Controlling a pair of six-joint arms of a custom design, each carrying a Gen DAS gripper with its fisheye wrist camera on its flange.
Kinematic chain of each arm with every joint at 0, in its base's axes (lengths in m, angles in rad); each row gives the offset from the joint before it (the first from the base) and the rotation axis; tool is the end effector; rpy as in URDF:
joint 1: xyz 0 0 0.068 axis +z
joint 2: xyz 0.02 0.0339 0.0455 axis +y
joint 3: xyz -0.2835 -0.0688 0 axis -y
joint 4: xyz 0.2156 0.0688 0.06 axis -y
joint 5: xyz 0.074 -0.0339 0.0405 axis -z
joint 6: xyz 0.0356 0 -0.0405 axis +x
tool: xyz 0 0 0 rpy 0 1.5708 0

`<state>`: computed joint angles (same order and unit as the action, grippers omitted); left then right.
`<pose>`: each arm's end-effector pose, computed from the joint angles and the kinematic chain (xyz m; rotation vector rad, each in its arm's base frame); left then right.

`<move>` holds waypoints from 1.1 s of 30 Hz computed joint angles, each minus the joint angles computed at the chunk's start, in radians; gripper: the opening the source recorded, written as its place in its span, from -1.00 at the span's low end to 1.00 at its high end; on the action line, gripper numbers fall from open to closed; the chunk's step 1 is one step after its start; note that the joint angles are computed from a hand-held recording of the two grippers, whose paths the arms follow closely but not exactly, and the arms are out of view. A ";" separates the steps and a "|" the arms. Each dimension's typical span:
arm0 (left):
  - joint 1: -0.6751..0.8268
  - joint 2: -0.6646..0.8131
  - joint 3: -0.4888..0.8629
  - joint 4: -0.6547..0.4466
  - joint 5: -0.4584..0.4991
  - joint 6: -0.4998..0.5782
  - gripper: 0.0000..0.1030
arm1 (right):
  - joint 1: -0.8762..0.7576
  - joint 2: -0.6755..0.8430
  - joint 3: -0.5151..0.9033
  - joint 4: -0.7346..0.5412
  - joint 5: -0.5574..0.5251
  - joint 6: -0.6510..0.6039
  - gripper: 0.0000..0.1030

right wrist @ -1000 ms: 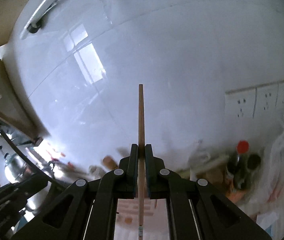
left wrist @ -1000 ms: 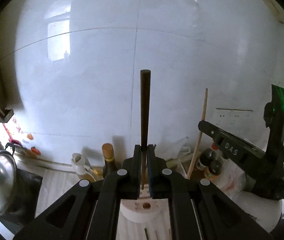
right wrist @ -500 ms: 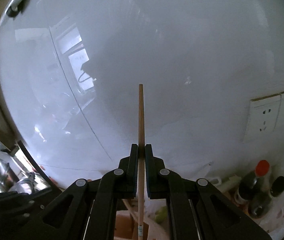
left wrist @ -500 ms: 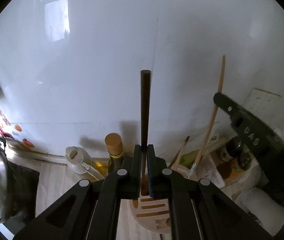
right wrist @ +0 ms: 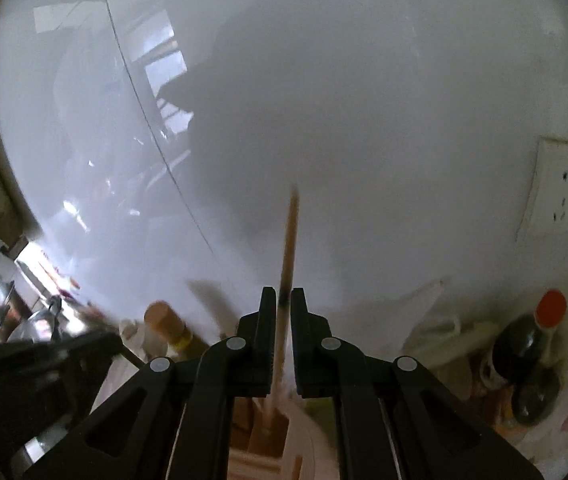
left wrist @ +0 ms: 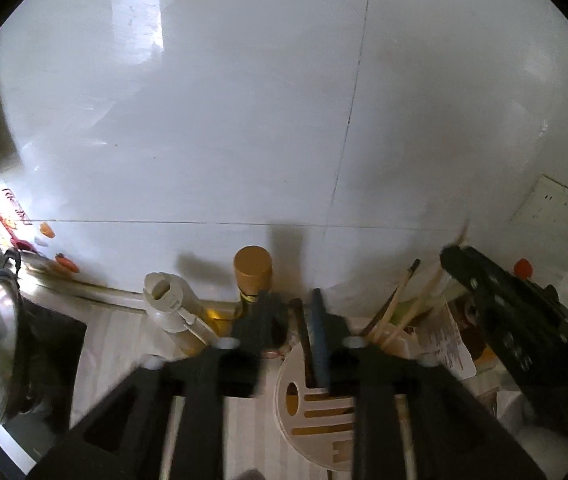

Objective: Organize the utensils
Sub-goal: 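Release both chopsticks into the holder and open both grippers, then grasp a dark chopstick with left gripper while right grasps a light chopstick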

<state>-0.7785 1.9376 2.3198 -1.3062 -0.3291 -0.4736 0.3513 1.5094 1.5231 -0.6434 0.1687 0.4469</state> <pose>0.2674 -0.2476 0.4283 0.2352 2.4210 -0.1502 0.2889 0.0995 0.3952 0.1997 2.1935 0.2635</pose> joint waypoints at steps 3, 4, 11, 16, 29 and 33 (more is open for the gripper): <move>-0.016 -0.039 -0.052 0.024 -0.050 -0.025 0.54 | 0.005 -0.050 -0.039 -0.022 0.001 -0.003 -0.41; -0.022 -0.051 -0.069 0.030 -0.067 -0.029 0.56 | 0.007 -0.070 -0.056 -0.029 0.002 -0.001 -0.39; -0.080 -0.156 -0.248 0.075 -0.167 -0.080 1.00 | 0.015 -0.200 -0.111 -0.098 0.013 0.042 0.34; -0.149 -0.247 -0.410 0.100 -0.190 -0.168 1.00 | 0.043 -0.315 -0.152 -0.206 0.047 0.082 0.80; -0.388 -0.322 -0.898 0.170 -0.129 -0.470 1.00 | 0.038 -0.633 -0.570 -0.437 -0.012 0.266 0.67; -0.435 -0.260 -0.995 0.215 -0.053 -0.524 0.99 | -0.130 -0.689 -0.736 -0.427 -0.170 0.165 -0.15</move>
